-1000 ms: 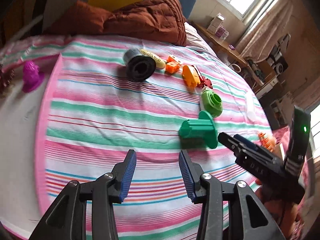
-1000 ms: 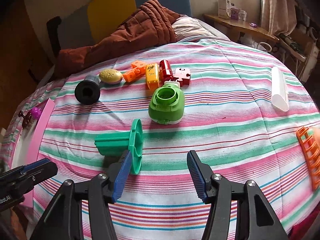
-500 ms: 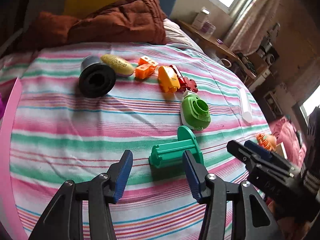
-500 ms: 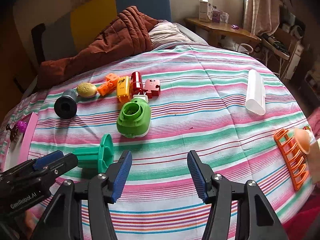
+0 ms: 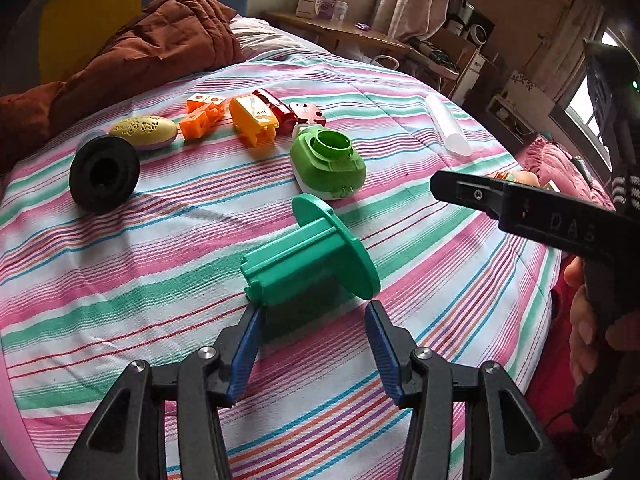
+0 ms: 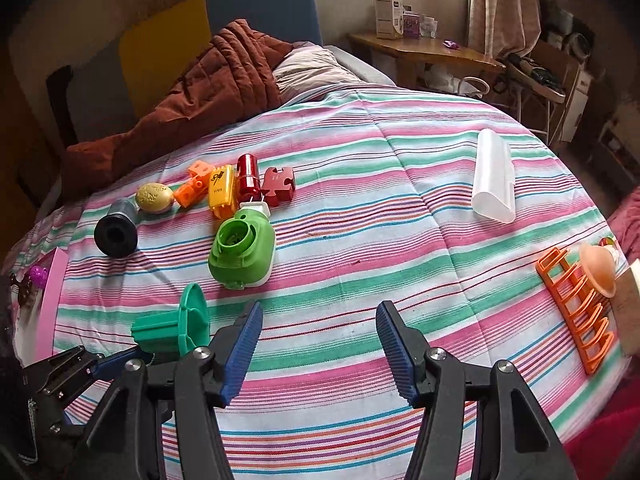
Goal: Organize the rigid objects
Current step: 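Reach the left gripper to the teal flanged spool and grasp it, then grasp the lime-green plug toy with the right gripper while left holds the spool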
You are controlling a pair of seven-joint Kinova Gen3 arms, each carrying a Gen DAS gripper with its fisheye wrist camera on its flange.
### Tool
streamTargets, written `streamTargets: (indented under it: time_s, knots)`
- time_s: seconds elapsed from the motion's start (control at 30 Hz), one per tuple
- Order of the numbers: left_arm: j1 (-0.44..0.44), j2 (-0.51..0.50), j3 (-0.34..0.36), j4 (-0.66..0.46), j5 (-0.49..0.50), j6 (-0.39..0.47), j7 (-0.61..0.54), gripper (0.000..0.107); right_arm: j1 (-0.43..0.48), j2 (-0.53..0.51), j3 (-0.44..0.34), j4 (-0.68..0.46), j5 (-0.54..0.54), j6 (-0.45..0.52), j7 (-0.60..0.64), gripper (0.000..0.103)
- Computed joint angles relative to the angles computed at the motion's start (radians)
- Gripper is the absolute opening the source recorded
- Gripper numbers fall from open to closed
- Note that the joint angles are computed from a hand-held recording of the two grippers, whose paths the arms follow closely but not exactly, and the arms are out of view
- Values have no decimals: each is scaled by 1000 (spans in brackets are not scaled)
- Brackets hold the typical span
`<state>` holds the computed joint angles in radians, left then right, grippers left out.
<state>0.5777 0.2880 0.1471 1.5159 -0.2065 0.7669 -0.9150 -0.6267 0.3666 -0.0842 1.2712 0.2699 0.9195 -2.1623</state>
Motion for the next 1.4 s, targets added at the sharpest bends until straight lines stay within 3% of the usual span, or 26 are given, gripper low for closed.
streamTargets:
  time_s: [0.17,0.3,0.43,0.63,0.93,1.17,1.27,1.33,1.4]
  knots:
    - [34,0,-30,1,-88,-12,57,52,4,3,-1,1,-7,-6,1,60]
    - [19,35,-10,-35,-91,14,-21,52,15,13,-1,-1,-23,-17,7,60]
    - [42,38,-23,-29,-112,3,-25,51,33,15,-2,6,-49,-28,12,60]
    - [44,20,-23,-3,-101,-29,-14,28,39,21,-1,7,-64,-33,17,60]
    - [7,-30,-6,36,-37,-75,-8,11,44,26,-2,8,-82,-38,28,60]
    - [3,-66,3,49,-42,-98,12,10,48,22,-3,15,-91,-54,29,60]
    - [59,-43,-18,11,-129,-54,56,11,85,19,-25,26,-142,-105,64,61]
    - [56,-20,-6,-13,-145,-24,61,24,122,19,-53,31,-202,-143,124,65]
    - [79,-16,-26,-7,-180,-27,92,31,127,23,-57,27,-229,-167,150,67]
